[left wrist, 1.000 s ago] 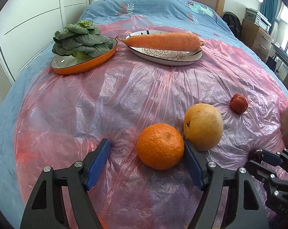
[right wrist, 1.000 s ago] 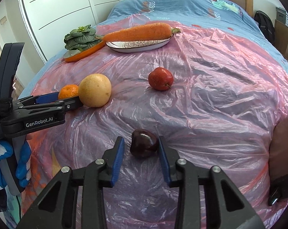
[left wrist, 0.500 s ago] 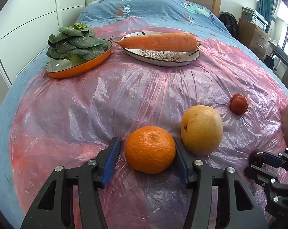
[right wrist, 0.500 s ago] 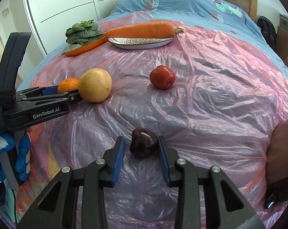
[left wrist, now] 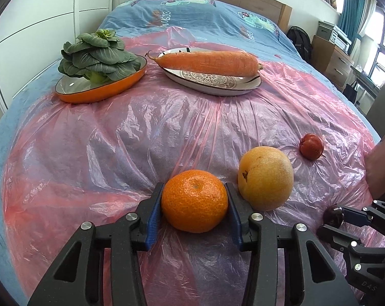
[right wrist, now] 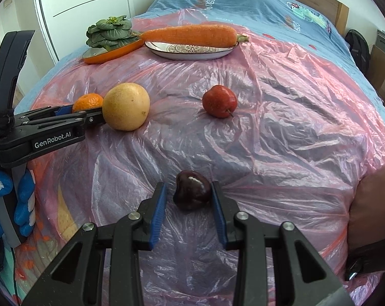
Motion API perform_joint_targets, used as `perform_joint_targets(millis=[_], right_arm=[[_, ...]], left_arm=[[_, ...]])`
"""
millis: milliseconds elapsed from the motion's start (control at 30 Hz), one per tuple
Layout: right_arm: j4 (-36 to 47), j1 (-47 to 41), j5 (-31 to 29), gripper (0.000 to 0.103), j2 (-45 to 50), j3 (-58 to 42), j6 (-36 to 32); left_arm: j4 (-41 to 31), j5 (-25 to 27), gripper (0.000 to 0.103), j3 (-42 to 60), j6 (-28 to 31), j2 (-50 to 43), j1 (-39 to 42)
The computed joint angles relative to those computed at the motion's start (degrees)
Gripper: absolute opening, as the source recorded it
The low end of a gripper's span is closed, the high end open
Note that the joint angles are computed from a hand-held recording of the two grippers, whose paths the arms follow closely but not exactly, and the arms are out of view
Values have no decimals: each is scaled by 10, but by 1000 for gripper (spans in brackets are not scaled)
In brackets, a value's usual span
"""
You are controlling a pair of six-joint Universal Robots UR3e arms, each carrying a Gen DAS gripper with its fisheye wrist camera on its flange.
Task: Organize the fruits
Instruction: 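Grasp an orange with the left tool while the right tool grasps a dark plum, then lift the orange with the left tool while the right tool lifts the plum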
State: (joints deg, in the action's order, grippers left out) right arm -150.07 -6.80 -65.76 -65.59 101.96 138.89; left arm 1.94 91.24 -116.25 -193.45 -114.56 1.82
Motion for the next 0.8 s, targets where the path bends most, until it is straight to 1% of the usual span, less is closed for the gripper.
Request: perform_joint_targets(millis=[133,300,800], right_arm=[[4,2,-1,59,0,-3,3],[9,2,-4,59,-2,-4,-2],[33,-8,11,58,-24,5,-11]], left_arm=[[25,-20,39,-19,-2,4,12],[36,-35,39,-31,-5,11,23],[36,-41,39,-47,-18,30,30]])
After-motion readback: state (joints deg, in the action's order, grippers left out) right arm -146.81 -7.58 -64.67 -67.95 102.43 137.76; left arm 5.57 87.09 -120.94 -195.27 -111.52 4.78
